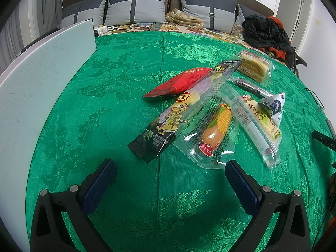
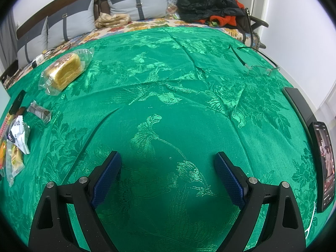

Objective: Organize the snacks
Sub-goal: 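Return both tools over the snacks on the green cloth, then grasp the red wrapped snack with the left gripper and lift it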

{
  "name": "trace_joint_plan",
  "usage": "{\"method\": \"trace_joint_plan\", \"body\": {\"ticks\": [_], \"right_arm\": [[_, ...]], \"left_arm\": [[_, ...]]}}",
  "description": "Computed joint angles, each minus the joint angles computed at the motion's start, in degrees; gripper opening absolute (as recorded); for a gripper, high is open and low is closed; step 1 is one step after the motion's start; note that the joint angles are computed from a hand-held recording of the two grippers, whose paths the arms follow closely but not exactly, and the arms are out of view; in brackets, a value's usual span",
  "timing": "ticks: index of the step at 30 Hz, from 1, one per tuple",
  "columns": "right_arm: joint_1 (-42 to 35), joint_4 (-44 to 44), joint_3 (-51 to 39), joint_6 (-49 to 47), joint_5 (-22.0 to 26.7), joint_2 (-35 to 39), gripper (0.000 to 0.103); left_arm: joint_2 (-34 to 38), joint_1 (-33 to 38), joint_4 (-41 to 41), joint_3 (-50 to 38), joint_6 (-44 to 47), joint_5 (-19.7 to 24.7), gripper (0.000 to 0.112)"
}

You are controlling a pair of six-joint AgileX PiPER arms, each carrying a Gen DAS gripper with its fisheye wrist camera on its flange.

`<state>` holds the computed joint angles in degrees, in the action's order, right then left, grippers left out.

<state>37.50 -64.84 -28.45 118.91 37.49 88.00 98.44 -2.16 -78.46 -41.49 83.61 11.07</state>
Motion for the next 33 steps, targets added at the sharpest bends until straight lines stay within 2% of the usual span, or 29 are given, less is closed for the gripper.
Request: {"method": "trace_joint_plan", "body": {"ticks": [3, 6, 10, 16, 23, 26, 29, 33], "right_arm": [[0.0, 0.0, 0.0, 0.0, 0.0, 0.0, 0.093], [0.0, -0.1, 0.0, 0.0, 0.0, 0.0, 0.093], [-0.1, -0.1, 0.0, 0.1, -0.1, 0.0, 0.093], [-0.1, -0.1, 0.0, 0.1, -0.1, 0.0, 0.093], [-0.1, -0.2, 0.0, 0.1, -0.2, 0.1, 0.093], [-0.2, -0.3, 0.0, 0.1, -0.3, 0.0, 0.093], [-0.3, -0.4, 0.1, 0.1, -0.4, 0.0, 0.093], [-0.3, -0.4, 0.1, 0.2, -0.4, 0.0, 0.093]], "left_arm": [[-0.1, 0.3, -1.1, 0.2, 1.1, 0.3, 0.103], [-1.4, 2.6, 7.9, 0.6, -5.9, 2.9, 0.103], [-5.6, 9.8, 10.1, 2.7, -3.7, 9.9, 0.103], [-4.9, 14.3, 20.7, -3.9, -12.4, 15.8, 0.102], [1.6, 6.6, 36.8, -18.5, -29.8, 20.8, 0.092], [8.9, 3.0, 46.1, -31.4, -42.2, 25.9, 0.086], [16.2, -0.4, 54.4, -42.9, -50.9, 30.1, 0.081], [25.7, -3.1, 60.5, -55.8, -56.3, 37.7, 0.066]]}}
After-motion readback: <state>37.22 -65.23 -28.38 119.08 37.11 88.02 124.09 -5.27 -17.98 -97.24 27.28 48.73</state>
